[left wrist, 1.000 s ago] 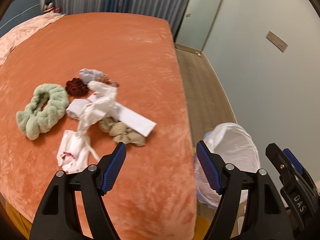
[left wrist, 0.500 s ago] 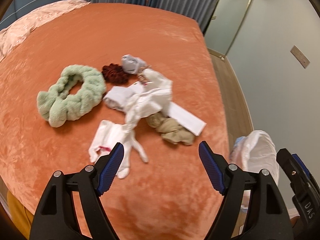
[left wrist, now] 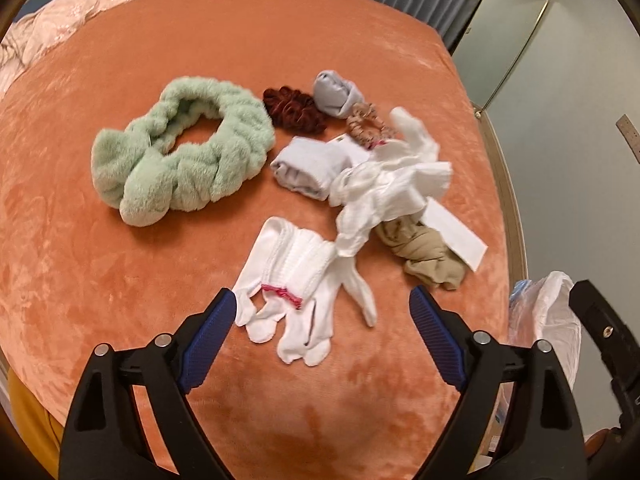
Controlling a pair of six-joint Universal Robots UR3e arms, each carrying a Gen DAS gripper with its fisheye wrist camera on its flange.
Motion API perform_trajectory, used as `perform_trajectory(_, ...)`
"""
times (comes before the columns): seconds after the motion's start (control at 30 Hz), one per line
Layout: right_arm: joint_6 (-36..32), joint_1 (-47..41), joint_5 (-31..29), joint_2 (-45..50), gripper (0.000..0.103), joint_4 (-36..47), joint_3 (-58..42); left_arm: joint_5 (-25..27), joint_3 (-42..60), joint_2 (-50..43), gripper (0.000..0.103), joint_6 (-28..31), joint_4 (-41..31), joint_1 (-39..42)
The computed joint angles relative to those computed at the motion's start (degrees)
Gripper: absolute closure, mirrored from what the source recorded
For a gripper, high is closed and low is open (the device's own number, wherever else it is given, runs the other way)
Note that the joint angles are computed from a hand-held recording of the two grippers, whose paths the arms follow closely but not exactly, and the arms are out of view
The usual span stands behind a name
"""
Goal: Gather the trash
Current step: 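Move both tools back over the bed toward the white gloves, then grasp the white glove with the left tool while the right tool grasps white tissue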
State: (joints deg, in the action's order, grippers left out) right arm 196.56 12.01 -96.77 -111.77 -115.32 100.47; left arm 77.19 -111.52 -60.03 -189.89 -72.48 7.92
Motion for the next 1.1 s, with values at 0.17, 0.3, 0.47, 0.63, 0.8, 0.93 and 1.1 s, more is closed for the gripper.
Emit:
perform_trajectory(0.17,1.68,1.59,0.53,5.07,0.033,-3.13,-0.81,-3.54,-3.34,-3.22,0.019,2.9,0.15,3.68)
perform_trajectory(0.3,2.88,3.25,0.67,10.26,0.033,-5.66,-2.41,-4.86,-5.89,-6.08,0.019,3.23,1.91,5.11)
perform_trajectory(0.47,3.77,4.64,1.88,17.19,0.033,-8.15,-5.56,-5.0,-7.61,-8.74,0.023,3.7,5.62,5.27)
perform_trajectory(0.63,5.01,5.34,3.97,23.72,0.033,-11.23,-8.36,-4.69,-7.91,-9.37,0.048,3.56,7.19,5.93)
perform_trajectory(0.8,6.17,6.3,4.96,29.82,0.037,-12.95,-11.26,-4.67,-7.79,-8.25,0.08,6.56,5.84,8.32)
perform_trajectory(0.93,5.96,6.79,5.51,33.45,0.056,-13.51,-13.29,-5.88,-7.0,-5.97,0.083,8.7,2.59,11.42)
perform_trajectory(1.1,5.54,5.74,8.13,33.14,0.099,-14.17,-11.29,-6.01,-4.88,-3.88,0.084,10.07,-0.22,13.57)
